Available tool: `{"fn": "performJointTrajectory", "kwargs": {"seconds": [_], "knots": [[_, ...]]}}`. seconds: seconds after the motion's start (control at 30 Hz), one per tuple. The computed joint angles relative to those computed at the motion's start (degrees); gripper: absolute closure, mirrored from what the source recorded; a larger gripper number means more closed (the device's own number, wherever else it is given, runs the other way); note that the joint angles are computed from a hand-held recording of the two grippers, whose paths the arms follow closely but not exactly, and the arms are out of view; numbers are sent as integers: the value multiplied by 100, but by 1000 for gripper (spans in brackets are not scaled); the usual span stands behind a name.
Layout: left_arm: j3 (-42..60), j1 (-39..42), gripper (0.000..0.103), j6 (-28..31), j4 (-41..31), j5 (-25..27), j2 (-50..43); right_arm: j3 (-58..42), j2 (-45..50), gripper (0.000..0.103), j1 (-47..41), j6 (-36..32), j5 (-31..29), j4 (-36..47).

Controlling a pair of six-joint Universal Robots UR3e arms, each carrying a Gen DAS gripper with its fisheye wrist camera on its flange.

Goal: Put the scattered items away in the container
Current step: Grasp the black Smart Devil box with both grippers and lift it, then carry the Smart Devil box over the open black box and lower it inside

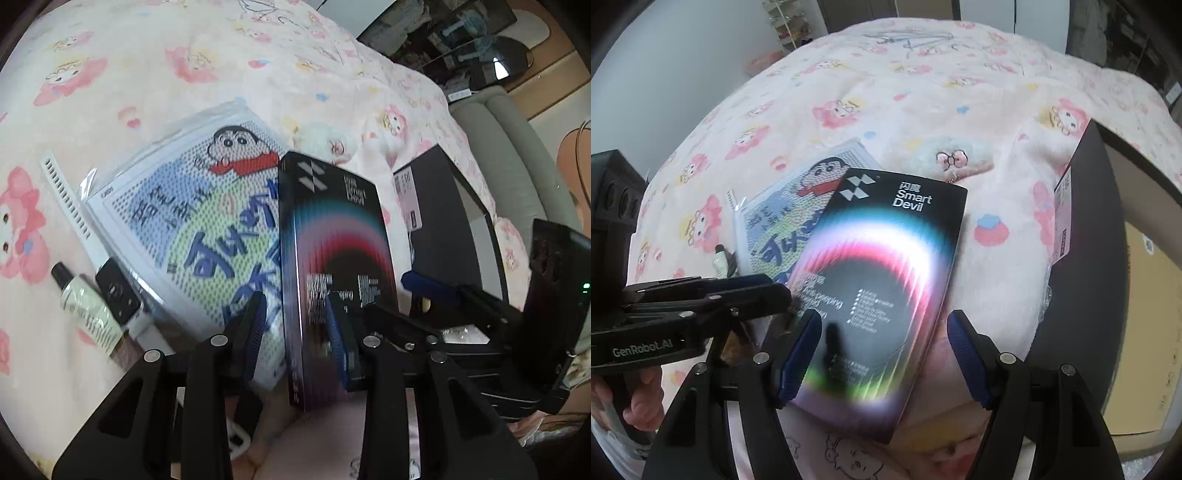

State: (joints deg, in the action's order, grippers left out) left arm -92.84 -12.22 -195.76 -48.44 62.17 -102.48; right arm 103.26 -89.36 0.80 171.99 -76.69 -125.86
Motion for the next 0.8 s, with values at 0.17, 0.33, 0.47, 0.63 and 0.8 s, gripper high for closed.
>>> {"fn": "performJointTrajectory", "kwargs": {"seconds": [0.17, 0.33, 0.47, 0.63, 0.8], "knots": [[-77, 39, 59, -206, 459, -245, -337, -138, 339, 35, -182, -41, 374, 97], [-330, 104, 63, -419, 904, -504, -375, -50, 404, 34, -303, -138, 620, 18], [-282, 32, 63, -483, 761, -437, -251, 58, 159, 43, -281, -229, 589, 7], [-258, -203, 63, -826, 862, 0, 238, 47, -368, 46, -376, -329, 749, 317], [364, -587, 63, -958, 447, 471, 592, -317, -947, 46, -657, -470, 1114, 981]]}}
